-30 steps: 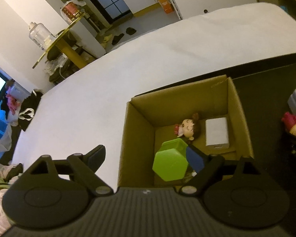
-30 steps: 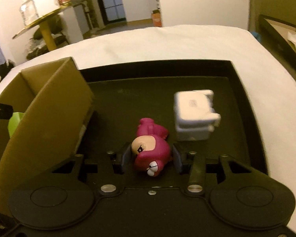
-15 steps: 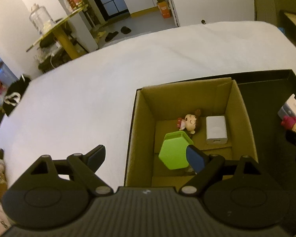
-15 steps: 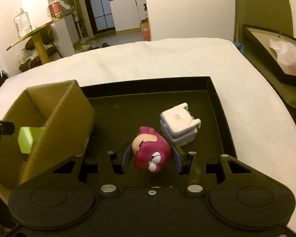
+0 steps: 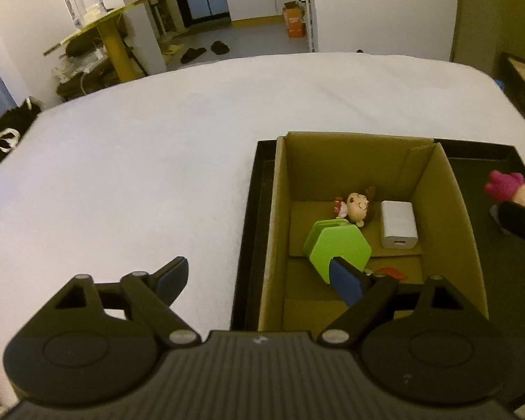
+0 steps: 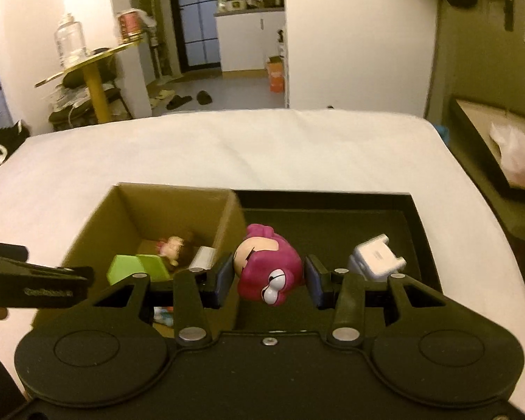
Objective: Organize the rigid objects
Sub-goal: 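Carry the doll into the box and open right gripper while left gripper grips the box wall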
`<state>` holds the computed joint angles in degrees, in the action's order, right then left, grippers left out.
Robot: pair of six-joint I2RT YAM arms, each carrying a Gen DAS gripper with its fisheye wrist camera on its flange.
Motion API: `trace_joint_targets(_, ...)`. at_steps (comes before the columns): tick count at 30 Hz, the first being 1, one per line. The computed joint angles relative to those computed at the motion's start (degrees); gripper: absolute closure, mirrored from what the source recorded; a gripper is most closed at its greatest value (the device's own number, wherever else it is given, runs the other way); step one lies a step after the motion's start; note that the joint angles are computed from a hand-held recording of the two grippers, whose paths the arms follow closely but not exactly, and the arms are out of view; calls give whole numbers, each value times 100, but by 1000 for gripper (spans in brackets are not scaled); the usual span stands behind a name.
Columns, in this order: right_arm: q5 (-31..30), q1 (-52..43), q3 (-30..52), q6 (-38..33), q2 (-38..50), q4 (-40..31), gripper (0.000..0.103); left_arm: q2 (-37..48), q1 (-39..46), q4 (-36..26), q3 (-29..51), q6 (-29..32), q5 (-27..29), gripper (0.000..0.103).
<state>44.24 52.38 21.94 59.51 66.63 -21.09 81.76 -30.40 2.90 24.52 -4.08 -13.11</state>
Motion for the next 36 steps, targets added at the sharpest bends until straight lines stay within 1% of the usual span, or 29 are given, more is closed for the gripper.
trace_joint_targets(2,-9,-13,147,-90,214,101,60,-3,148,152,-60,149,297,19)
trace_joint_targets(5,40,-2,375,-163,501,162,60,83,351,318,-126,291,653,27)
trace_joint_targets(7,15,-26,446,-241,615,246,60,189,512,336,-103,333,875,39)
trace_joint_targets(8,-9,-50,475,-299,668,292,60,234,597,337,-97,362,994,43)
trace_joint_targets(10,-72,-91,530,-343,738,326,60,295,766,375,-111,471,1274,59)
trace_joint_targets(11,-193,-145,538,-344,715,357,60,336,843,407,-117,559,1435,64)
trace_joint_targets(12,-285,-167,557,-317,718,364,60,382,934,421,-111,628,1605,73)
trace_joint_targets(13,-365,-199,608,-323,742,352,60,470,1023,417,-68,656,1757,78)
trace_joint_targets(18,-552,-270,935,-652,1118,546,60,611,1215,570,-74,697,2015,79)
trace_joint_targets(21,-790,-415,1099,-948,1380,785,60,753,1397,626,-10,731,2215,84)
trace_joint_targets(24,-959,-493,1259,-1189,1682,1018,60,949,1580,670,97,769,2449,86)
trace_joint_targets(27,-1053,-608,1352,-1252,1861,1134,60,1086,1665,743,147,793,2580,87)
trace_joint_targets(33,-1232,-812,1381,-1255,2077,1701,59,1177,1808,766,183,801,2785,87)
trace_joint_targets(35,-1332,-828,1309,-1379,2070,2054,58,1200,1820,772,194,806,2803,87)
trace_joint_targets(36,-1295,-797,1340,-1394,2097,2059,53,1203,1828,782,185,813,2804,87)
